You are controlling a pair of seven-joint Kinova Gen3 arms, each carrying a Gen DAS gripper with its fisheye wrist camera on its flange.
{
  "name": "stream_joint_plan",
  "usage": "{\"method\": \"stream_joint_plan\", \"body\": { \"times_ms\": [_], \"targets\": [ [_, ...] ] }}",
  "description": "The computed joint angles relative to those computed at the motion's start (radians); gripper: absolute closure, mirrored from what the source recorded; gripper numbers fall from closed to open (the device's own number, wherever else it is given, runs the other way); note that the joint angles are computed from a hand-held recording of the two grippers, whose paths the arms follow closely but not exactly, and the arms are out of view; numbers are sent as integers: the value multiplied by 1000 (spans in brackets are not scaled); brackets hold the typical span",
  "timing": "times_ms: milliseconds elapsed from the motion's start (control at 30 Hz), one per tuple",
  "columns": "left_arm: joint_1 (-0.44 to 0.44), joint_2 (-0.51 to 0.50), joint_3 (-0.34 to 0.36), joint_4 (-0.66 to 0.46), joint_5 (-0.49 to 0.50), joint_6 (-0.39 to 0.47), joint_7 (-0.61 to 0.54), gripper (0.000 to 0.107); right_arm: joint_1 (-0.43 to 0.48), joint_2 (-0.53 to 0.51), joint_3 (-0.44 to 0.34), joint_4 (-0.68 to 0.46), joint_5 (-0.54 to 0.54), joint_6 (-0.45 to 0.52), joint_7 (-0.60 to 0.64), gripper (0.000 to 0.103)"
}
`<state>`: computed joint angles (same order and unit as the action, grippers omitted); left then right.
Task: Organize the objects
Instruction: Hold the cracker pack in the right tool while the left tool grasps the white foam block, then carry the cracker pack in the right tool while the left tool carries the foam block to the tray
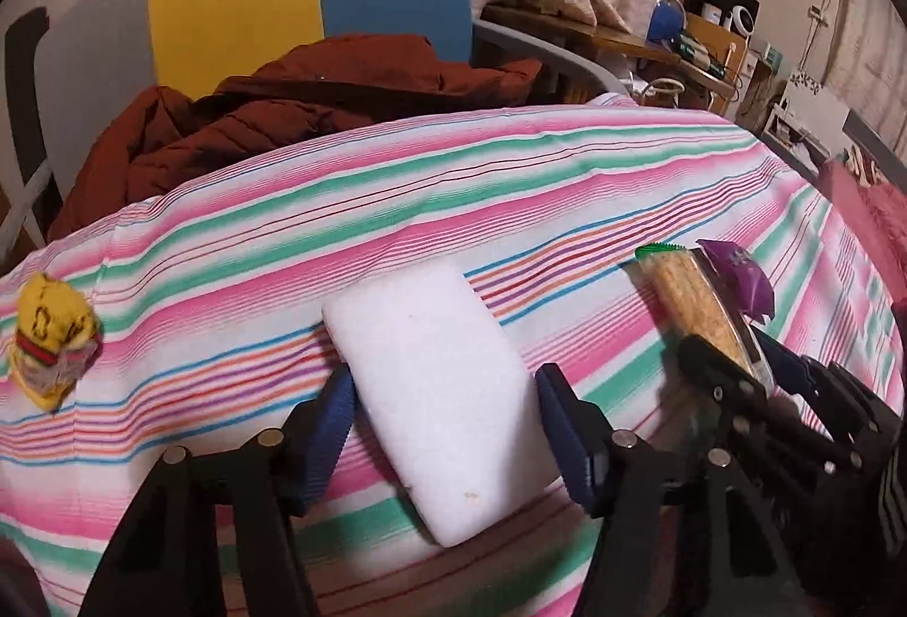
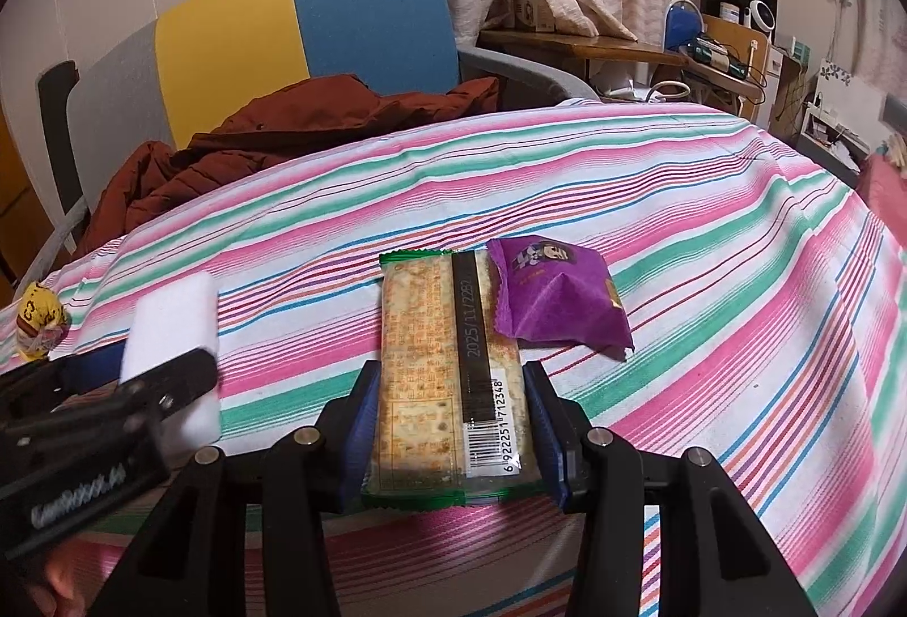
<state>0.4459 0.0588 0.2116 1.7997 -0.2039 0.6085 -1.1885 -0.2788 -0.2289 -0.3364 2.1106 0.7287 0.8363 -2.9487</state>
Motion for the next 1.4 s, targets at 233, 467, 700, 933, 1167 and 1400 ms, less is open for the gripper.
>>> {"method": "stream_joint_plan", "body": {
  "times_ms": [233, 467, 700, 933, 1167, 1400],
  "targets": [
    [-6, -86, 24, 109, -109, -94, 138, 45, -2, -8, -28, 8, 39, 14, -35, 54],
    [-63, -189, 120, 211, -282, -162, 306, 45, -37, -10, -64, 7, 108, 53, -69, 54],
    [-141, -298, 184, 293, -260, -197, 287, 45, -84, 4, -113, -3, 178, 130, -103, 54],
    [-161, -392, 150, 358, -122, -209, 168, 45, -197, 30, -134, -26, 223, 232, -89, 54],
    [-157, -482, 87, 413, 15, -195, 53, 45, -275, 10, -151, -52, 166, 276, -57, 54],
    [-146, -563, 60, 442, 116, -172, -61, 46, -303, -13, -222, -85, 80, 302, -93, 54]
  ]
}}
